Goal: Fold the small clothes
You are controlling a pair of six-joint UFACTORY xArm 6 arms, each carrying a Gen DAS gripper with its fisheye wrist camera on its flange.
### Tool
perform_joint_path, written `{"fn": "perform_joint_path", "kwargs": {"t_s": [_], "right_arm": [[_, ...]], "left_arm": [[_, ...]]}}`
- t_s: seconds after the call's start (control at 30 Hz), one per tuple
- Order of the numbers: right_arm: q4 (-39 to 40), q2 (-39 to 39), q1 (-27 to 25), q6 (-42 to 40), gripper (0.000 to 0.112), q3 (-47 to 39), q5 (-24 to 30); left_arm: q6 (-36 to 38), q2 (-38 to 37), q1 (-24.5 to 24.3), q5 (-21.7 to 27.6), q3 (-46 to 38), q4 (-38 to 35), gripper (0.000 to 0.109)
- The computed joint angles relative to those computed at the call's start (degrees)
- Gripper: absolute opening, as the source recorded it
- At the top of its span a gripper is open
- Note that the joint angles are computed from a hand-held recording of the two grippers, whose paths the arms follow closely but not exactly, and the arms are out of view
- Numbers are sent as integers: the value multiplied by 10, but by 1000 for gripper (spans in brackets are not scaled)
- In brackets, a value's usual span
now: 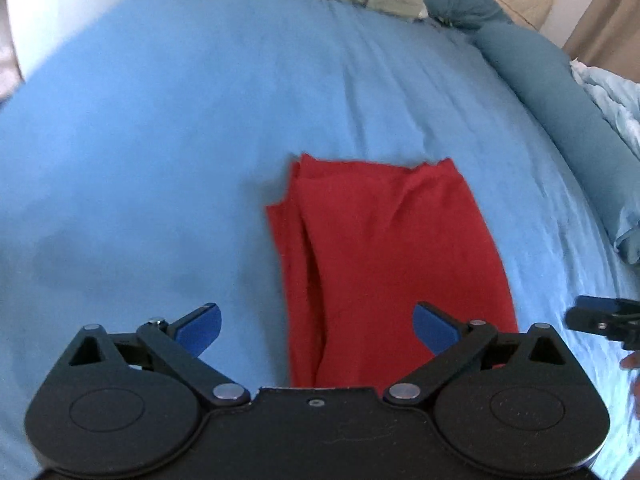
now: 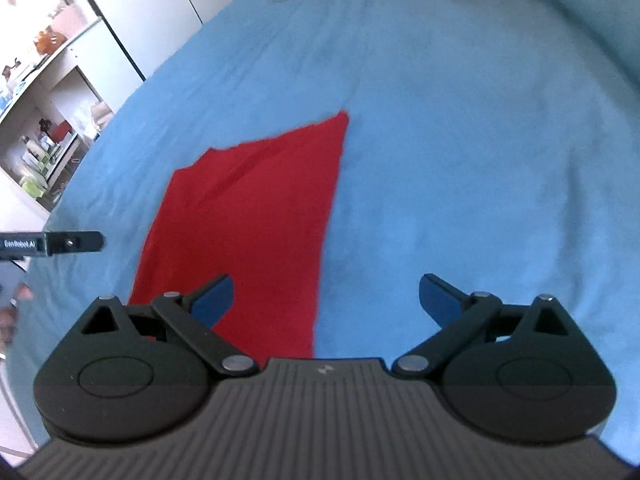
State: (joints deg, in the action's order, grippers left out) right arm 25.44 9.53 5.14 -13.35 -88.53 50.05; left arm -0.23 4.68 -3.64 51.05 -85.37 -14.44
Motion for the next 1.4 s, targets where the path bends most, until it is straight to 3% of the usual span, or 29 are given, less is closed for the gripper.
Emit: {"fn": "perform_joint_path", "kwargs": {"t_s": [0.2,0.37,0.43,0.47,0.5,0.6,0.67,0.8,1.03,1.2,1.33,1.4], "right_arm": [[24,81,20,32,103,-52,-4],[40,129,28,35,97,-93,3],[48,133,30,32,87,-99,4],[65,137,29,22,70,-104,12],[74,146,27,18,60,-115,19],[57,130,36,20,46,-98,-5],[51,114,41,23,41,-82,-22],[62,73,39,-3,38,-51,-38],[89,-50,7,-40,38,27,4],[72,-192,-37,-39,38,152,33],[49,-275,-73,-55,39,265,33],[31,-296,-87,-49,39,321,18]], "left_arm": [[23,71,0,-5,-25,-55,83],[35,78,-6,-35,-11,-73,80],[43,87,-9,-38,-18,-76,69],[52,88,-9,-36,-20,-87,56],[55,88,-7,-29,-24,-93,49],[37,79,-13,-33,-22,-71,33],[25,71,-19,-36,-21,-53,29],[14,43,-34,-40,-13,-25,27],[-20,-46,-88,-2,18,38,26],[-71,-133,-139,-2,103,34,26],[-118,-169,-191,-37,190,43,26],[-164,-175,-218,-57,227,85,27]]}}
